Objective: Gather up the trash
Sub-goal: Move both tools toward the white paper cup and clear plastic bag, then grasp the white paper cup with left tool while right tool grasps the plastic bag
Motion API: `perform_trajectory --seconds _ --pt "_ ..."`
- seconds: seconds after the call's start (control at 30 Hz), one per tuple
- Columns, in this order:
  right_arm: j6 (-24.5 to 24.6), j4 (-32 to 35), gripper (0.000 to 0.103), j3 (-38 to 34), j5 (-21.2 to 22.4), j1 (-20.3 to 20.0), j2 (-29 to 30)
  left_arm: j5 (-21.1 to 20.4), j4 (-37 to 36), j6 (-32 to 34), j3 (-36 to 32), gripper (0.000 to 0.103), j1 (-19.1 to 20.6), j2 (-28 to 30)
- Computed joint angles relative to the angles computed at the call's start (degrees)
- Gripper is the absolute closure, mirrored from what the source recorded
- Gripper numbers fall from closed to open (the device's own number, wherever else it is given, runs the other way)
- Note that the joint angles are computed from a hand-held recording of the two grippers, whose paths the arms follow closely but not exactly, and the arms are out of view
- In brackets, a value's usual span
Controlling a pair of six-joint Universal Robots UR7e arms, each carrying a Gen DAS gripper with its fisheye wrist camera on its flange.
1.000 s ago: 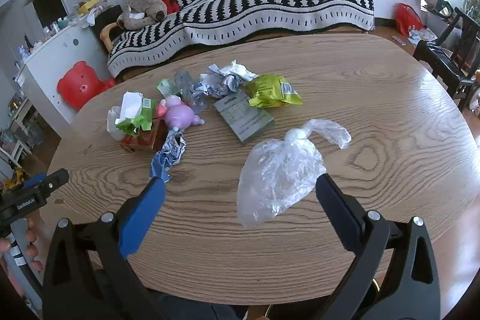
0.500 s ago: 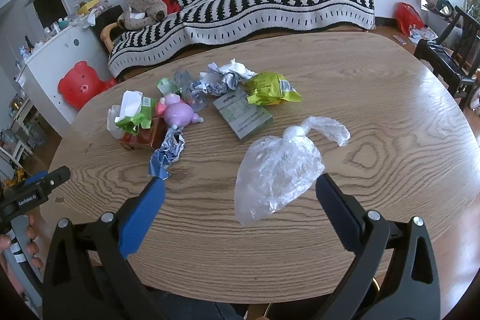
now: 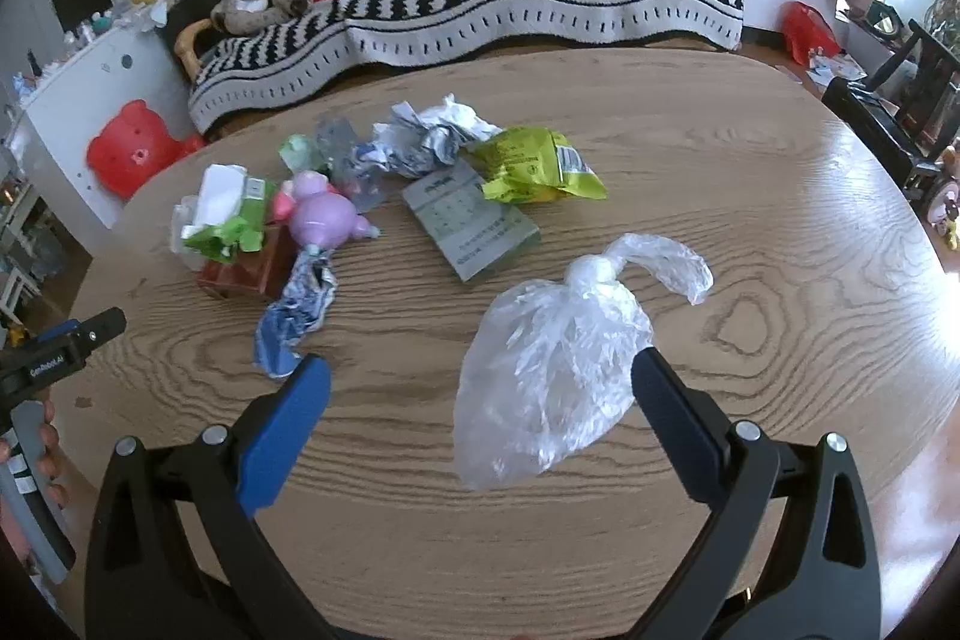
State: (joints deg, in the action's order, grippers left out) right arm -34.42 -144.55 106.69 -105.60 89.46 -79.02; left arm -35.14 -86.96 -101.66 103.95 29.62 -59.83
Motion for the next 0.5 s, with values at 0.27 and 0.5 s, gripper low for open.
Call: perform_trajectory --seconds 0.27,0.5 --pt "-0.1 -1.3 0.006 -1.5 -3.2 0.7 4.2 2.2 -9.1 7.6 1.0 0.006 4.5 0.2" --pt "-0.1 -2.3 0.006 -3.2 -4.8 0.9 7.6 4.4 -13.3 15.8 -2.6 0.006 8.8 2.6"
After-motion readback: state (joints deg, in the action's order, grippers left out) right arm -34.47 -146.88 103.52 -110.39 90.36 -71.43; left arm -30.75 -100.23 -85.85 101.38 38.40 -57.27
